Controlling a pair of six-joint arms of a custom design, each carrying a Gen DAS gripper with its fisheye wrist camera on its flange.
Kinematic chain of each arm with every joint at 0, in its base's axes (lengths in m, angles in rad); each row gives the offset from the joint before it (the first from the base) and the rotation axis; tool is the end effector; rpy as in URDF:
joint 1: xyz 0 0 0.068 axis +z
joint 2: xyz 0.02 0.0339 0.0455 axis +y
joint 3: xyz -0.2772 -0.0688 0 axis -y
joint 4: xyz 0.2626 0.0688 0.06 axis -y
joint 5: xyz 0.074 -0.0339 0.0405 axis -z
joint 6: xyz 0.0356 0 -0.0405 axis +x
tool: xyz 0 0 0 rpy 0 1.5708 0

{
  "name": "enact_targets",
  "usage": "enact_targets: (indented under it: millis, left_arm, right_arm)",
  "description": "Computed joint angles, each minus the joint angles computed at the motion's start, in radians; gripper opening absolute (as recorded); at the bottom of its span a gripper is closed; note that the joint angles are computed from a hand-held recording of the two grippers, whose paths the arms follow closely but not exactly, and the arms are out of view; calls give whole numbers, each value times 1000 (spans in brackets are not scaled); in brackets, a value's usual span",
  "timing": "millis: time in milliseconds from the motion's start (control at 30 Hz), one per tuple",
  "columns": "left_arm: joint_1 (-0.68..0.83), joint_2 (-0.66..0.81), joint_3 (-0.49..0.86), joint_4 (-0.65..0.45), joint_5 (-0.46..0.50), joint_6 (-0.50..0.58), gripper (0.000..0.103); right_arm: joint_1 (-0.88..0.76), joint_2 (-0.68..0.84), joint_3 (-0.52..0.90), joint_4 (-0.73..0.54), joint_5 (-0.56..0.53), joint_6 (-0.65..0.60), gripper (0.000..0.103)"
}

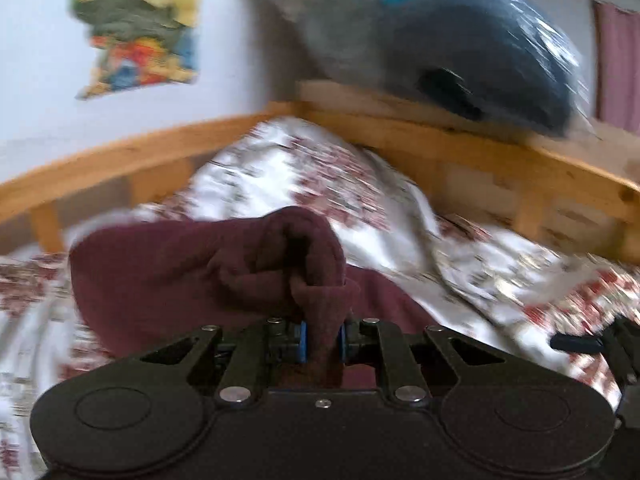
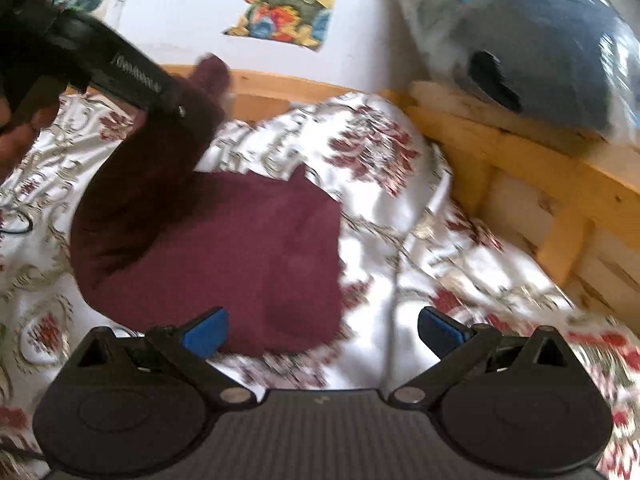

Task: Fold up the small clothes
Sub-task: 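Lift and fold the held side over the shirt body with the left tool, release, then grasp the opposite side edge of the shirt with the right tool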

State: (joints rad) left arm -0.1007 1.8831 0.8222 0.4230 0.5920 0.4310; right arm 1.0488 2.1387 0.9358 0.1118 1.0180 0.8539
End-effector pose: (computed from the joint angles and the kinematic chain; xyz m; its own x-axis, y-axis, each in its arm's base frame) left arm 0.3650 -0.0568 0.1157 -0.3171 0.3805 -0.8687 0.7286 0.6842 0.0337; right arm 0.2069 0.2989 0.0415 -0.4861 -0.0512 -0.8724 0.1631 0.9754 -0.1482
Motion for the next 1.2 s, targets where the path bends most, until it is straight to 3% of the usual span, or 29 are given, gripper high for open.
enact_targets:
  millis: [200,300,400,500,567,767,867,1000,1100,1200]
  left_arm:
    - [-50,85,47,-163,24,49,17]
    - [-31,85,37,-185,42,77,21]
    - [7,78,49,-252,110,94,34]
    - [42,64,73,-351,206,101,54]
    - [77,31,65,-412,271,122,75]
    - [188,-91,23,-552,363,265,102]
    - [248,-96,35,-599,376,276,102]
    - [292,-34,33,-456,335,141,102]
    - [324,96,91,-386,371,24,102]
    - [352,242,203,-414,439,-73,102]
  right_arm:
    - [5,-7,-39,-50,-31,93,103]
    - [13,5,-35,-69,-16,134,103]
    - [20,22,-23,-81,-19,181,103]
    - [28,32,-16,-73,-20,167,103]
    - [29,27,-18,-70,-20,159,103]
    - [19,-40,-76,-29,-4,192,103]
    - [1,-119,-161,118,7,134,103]
    - [-62,-201,-215,289,-12,13,103]
    - [-146,-223,-209,425,-139,-114,103]
    - [-219,-204,-151,482,-275,-245,96]
